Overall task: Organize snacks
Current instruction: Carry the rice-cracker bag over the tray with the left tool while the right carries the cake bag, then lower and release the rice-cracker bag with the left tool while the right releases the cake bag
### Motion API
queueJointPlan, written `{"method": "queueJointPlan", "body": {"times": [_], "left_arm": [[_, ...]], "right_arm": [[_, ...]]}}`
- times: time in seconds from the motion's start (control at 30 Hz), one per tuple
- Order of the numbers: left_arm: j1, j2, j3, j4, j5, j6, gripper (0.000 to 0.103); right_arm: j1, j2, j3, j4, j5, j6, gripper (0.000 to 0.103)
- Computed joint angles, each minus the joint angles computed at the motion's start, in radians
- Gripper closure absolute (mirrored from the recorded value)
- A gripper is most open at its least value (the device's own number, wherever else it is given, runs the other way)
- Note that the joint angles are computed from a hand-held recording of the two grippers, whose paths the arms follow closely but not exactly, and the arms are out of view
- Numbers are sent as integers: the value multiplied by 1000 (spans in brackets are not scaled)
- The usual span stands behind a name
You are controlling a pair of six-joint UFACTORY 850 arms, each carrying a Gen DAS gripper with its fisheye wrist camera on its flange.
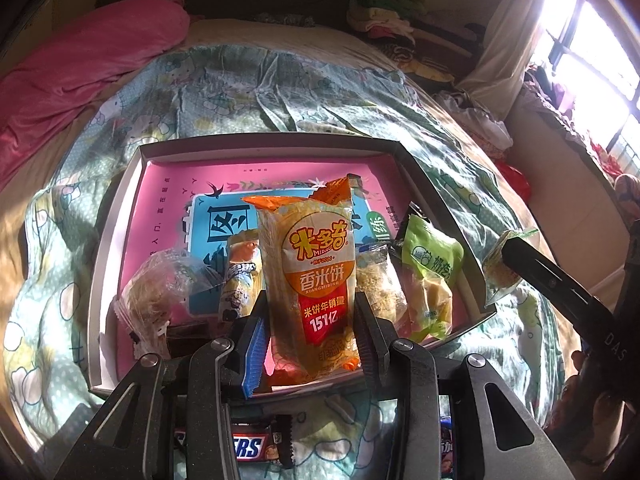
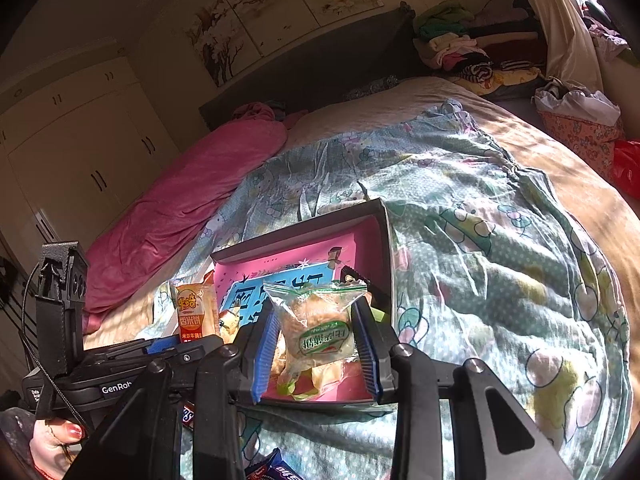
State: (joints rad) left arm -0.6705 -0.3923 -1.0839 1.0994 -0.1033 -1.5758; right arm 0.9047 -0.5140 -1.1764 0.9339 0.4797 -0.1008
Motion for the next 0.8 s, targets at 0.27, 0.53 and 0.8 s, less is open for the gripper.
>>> {"method": "queueJointPlan", "body": {"times": [0.27, 0.53, 0.8], "left_arm": [[0, -15, -8, -73, 4, 78, 62], [0, -22, -9, -65, 6, 74, 62], [-2, -34, -15, -74, 10, 89, 62]], "right_arm": [[-8, -15, -12, -8, -30, 10, 66], [-5, -30, -32, 30, -54, -39, 66], [-2, -46, -52, 87, -74, -111, 66]]}}
